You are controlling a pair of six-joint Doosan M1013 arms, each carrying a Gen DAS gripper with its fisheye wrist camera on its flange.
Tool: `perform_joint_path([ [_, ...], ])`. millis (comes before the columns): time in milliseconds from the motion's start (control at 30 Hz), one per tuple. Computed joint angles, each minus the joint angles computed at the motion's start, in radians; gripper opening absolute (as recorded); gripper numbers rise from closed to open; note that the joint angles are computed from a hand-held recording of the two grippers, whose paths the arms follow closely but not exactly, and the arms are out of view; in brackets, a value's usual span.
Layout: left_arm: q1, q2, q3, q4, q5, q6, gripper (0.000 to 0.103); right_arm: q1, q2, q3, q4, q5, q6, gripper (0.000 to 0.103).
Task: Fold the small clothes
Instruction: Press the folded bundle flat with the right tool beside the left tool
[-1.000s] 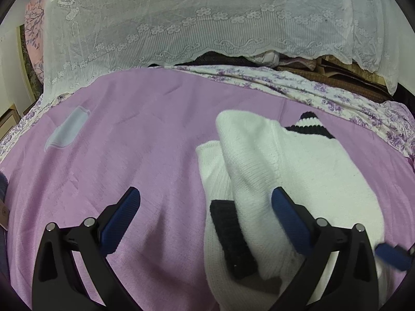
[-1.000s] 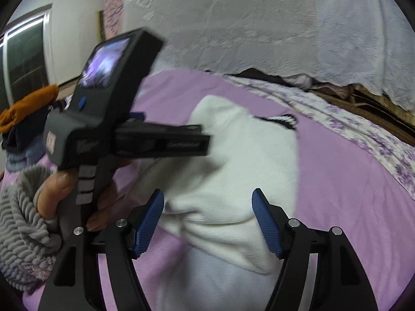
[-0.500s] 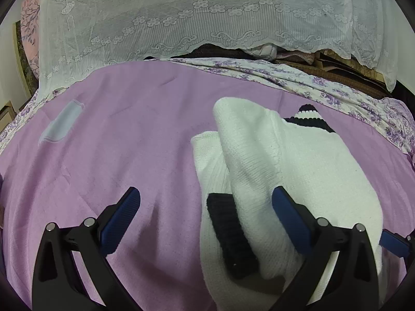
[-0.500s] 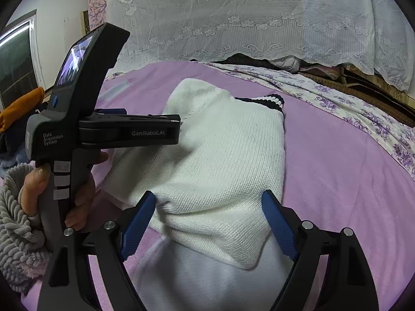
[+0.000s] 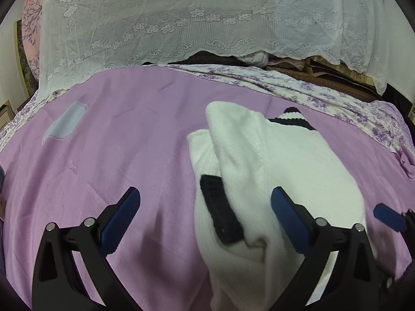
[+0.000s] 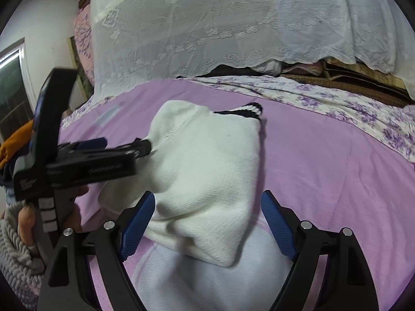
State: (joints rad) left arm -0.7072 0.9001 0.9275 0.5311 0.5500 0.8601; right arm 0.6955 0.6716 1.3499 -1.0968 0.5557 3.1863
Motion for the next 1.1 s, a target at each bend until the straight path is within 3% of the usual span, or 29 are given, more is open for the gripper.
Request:
perform_joint_path([
  [300,-0.006,-0.015,0.022,-0.083,-0.027,0.104,0.099,-0.028,-0.021,0.044,-0.006,-0.061,0.146,0.086],
  [633,0.018,-0.002,-0.003,-0.390,-0.018,0.323,0.099,-0.047,-0.025,0.068,0.013,-0.128,0.216,0.088],
  [867,0.025,0.005,-0.012,-0.532,-0.013,0.449,0.099,-0.058,-0.030,0.084,-0.002,-0.167,0.280,0.090],
  [1100,0.040,0.032,-0.051,-0.701,0.045,0.568,0.099,-0.103,-0.028,0.072,0.141,-0.275,0.196,0.091],
])
